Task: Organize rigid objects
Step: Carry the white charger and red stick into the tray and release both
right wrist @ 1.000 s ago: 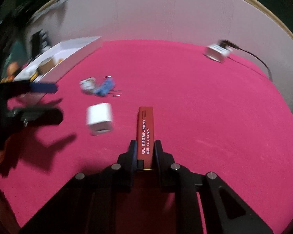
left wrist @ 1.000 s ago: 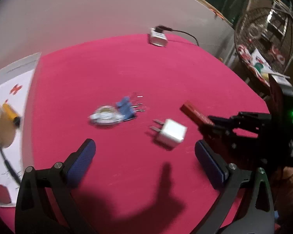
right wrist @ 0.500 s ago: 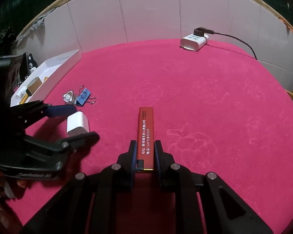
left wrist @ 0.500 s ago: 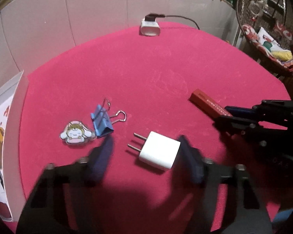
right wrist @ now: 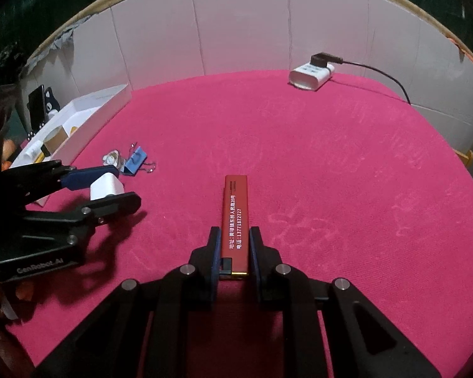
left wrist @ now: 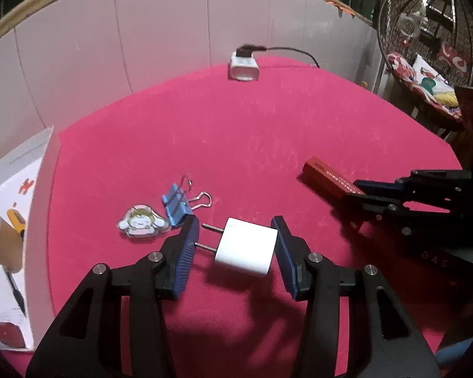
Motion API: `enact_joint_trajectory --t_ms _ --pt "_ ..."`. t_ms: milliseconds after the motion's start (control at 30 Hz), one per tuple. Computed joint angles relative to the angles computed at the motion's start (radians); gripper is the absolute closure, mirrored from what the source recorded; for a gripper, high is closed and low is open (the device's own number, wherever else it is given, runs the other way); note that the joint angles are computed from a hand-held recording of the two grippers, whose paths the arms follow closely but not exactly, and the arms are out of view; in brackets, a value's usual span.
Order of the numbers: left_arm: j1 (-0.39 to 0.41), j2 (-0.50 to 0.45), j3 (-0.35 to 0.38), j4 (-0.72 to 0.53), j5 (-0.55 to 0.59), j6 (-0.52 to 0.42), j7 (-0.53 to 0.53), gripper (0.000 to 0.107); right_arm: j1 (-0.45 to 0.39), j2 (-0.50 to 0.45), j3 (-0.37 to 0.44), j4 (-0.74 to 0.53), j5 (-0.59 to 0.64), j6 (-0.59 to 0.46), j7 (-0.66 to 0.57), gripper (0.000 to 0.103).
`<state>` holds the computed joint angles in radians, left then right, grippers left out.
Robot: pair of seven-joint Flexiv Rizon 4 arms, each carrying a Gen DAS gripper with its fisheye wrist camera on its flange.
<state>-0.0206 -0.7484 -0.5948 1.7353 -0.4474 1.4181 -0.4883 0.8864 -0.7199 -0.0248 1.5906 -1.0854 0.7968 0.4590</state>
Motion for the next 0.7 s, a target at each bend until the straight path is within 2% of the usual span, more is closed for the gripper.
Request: enact_joint_trajectory --t_ms 233,400,700 --pt "0.092 0.010 -0.119 0.058 -0.005 0.088 0.004 0.060 0.027 0.018 -0.012 -0.020 -0.060 -0.038 0.019 0.088" --pt "0.176 0.002 -0.211 0.090 0.048 0.130 -0.025 0.060 0.037 0.022 -0.014 -0.052 -0.108 -0.068 0.009 0.088" --pt "0.278 -0.018 -0.302 0.110 0.146 0.177 -0.113 0.060 0.043 0.010 -0.016 -0.107 -0.141 -0.088 -0.017 0.088"
